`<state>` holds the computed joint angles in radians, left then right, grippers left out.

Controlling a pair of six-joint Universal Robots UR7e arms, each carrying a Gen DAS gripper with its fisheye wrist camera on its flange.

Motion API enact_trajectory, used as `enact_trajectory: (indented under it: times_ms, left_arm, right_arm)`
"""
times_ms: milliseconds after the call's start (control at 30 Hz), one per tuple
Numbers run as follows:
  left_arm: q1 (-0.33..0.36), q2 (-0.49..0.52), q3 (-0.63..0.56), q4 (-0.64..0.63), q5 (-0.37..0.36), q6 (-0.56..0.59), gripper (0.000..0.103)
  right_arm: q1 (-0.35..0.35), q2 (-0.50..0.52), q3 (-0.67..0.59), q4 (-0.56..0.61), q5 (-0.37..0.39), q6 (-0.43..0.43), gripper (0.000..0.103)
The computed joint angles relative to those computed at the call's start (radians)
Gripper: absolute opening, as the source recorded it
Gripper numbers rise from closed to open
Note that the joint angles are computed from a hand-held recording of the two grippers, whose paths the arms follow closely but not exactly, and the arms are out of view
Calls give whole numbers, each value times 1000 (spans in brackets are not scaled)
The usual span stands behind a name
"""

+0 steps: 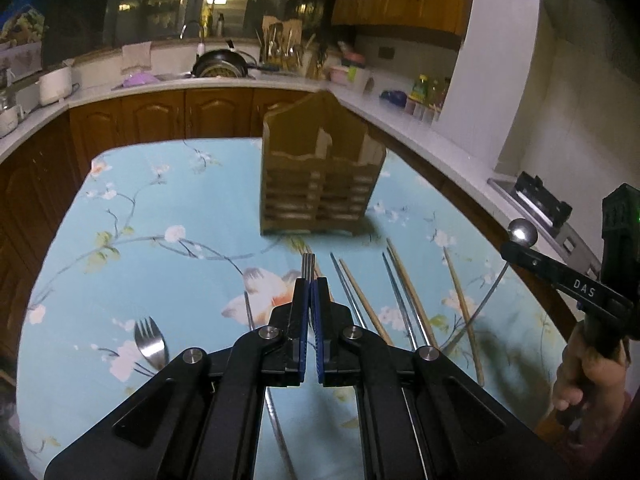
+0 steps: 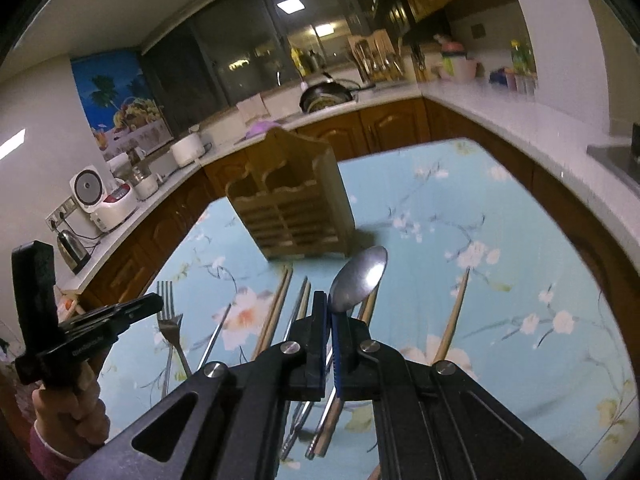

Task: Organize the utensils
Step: 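Lift the spoon and metal stick and carry both toward the wooden holder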

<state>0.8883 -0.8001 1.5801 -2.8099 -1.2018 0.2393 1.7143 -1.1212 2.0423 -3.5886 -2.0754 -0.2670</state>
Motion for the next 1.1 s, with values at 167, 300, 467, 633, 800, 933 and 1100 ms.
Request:
enact_trajectory:
  times_ms: [167, 300, 467, 633, 800, 933, 1100]
  left_arm:
    - [-8, -1, -13, -47, 24, 19, 2]
    - [-15, 14, -48, -82, 41, 46, 2]
    - [-28, 55, -128, -133, 74, 98, 2]
    - [-31, 122, -261, -149, 82, 128, 2]
    - [-38, 214, -422, -181, 100, 181, 2]
    - [-40, 315, -589, -188, 124, 242, 2]
    - [-37, 448, -796, -175, 157, 312, 2]
  right_arm:
    - [16, 15, -29, -32, -9, -43, 2]
    - [22, 23, -63, -46, -6, -73, 2]
    - [33, 38, -119, -66, -6, -124, 2]
    - [40, 59, -205, -64, 3, -172, 2]
    - [49, 100, -303, -65, 13, -222, 2]
    - [49, 141, -394, -59, 34, -258, 2]
    - [46, 211, -522, -45, 44, -320, 2]
